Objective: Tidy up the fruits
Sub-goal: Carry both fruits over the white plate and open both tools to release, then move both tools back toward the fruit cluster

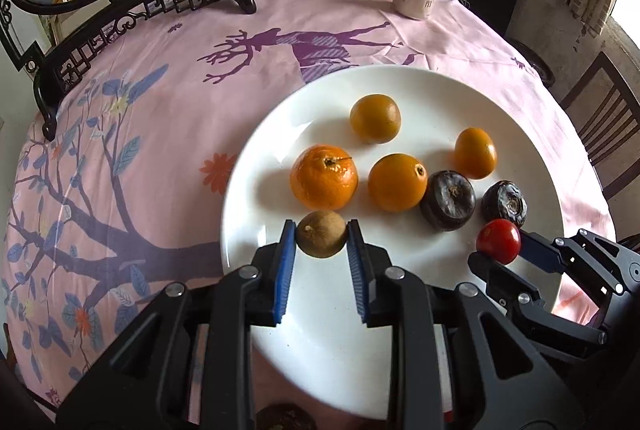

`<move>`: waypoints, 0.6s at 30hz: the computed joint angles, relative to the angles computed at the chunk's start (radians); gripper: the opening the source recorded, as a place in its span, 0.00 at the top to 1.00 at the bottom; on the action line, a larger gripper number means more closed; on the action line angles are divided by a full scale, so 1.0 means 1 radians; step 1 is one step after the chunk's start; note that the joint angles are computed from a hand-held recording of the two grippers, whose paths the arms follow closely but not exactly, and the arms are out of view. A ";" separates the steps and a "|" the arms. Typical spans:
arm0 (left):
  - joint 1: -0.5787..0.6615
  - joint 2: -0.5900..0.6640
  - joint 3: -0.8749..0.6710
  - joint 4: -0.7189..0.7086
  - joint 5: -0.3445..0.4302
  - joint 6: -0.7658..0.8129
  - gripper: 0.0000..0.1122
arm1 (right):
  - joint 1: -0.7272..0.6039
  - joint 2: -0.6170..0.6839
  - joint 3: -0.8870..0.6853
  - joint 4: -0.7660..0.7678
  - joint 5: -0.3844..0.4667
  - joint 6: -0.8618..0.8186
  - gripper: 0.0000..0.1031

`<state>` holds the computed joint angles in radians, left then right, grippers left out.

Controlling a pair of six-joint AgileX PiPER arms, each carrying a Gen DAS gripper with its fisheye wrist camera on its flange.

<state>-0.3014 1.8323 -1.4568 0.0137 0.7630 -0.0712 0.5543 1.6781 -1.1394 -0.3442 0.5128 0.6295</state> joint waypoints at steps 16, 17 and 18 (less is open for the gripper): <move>0.171 -0.746 0.670 -0.176 -0.205 0.236 0.22 | 0.486 -0.382 0.297 -0.503 0.267 0.720 0.29; 0.191 -0.794 0.723 -0.189 -0.205 0.254 0.22 | 0.527 -0.384 0.304 -0.505 0.286 0.753 0.29; 0.223 -0.833 0.767 -0.226 -0.199 0.301 0.22 | 0.563 -0.385 0.311 -0.507 0.297 0.783 0.29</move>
